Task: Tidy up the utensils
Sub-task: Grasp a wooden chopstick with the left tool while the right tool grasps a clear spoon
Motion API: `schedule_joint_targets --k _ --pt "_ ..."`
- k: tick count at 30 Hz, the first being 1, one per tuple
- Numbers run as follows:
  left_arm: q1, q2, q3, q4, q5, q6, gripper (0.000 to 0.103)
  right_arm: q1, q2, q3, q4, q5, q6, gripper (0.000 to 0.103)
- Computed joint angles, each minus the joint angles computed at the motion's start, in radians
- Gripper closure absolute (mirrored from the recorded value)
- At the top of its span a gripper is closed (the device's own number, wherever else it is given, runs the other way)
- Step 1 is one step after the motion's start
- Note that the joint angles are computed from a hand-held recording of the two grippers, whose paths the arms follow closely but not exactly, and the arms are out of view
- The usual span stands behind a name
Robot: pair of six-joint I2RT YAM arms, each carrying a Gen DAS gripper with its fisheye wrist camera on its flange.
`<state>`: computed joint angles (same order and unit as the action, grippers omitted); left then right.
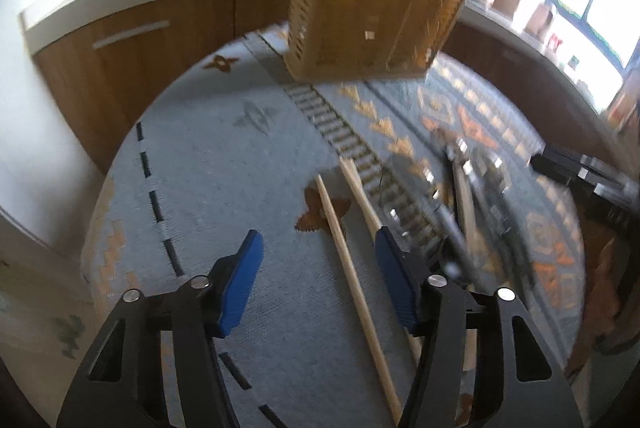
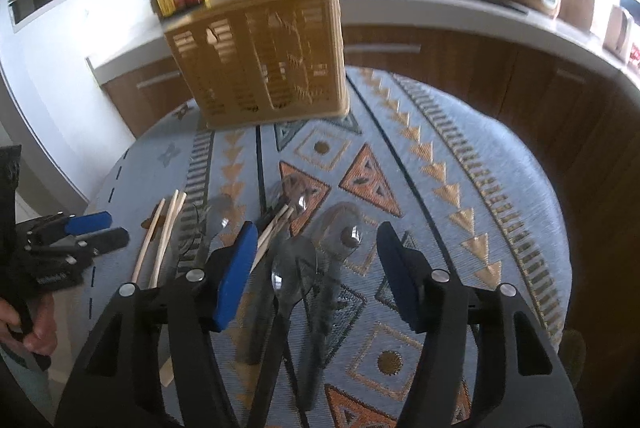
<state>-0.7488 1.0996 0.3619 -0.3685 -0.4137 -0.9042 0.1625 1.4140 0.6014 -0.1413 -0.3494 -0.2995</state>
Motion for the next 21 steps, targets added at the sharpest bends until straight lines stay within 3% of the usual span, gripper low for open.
schedule_joint_targets --k 7,12,16,18,21 --pt "0.020 0.208 0.077 0.021 0.054 0.051 0.059 -0.009 0.198 0.249 -0.231 -0.028 -0.005 0.050" --pt "-0.009 0.243 0.097 0.002 0.007 0.051 0.060 0.027 0.312 0.360 -0.371 -0.022 -0.034 0.051" --pt "-0.013 0.237 0.092 -0.009 -0.021 0.051 0.077 0.024 0.365 0.400 -0.470 -0.017 -0.069 0.056" --pt "-0.008 0.232 0.094 -0.022 -0.025 0.059 0.091 0.023 0.394 0.424 -0.500 -0.019 -0.062 0.059" --pt "0.012 0.215 0.078 -0.008 -0.012 0.093 0.093 0.030 0.415 0.440 -0.516 -0.028 -0.051 0.059"
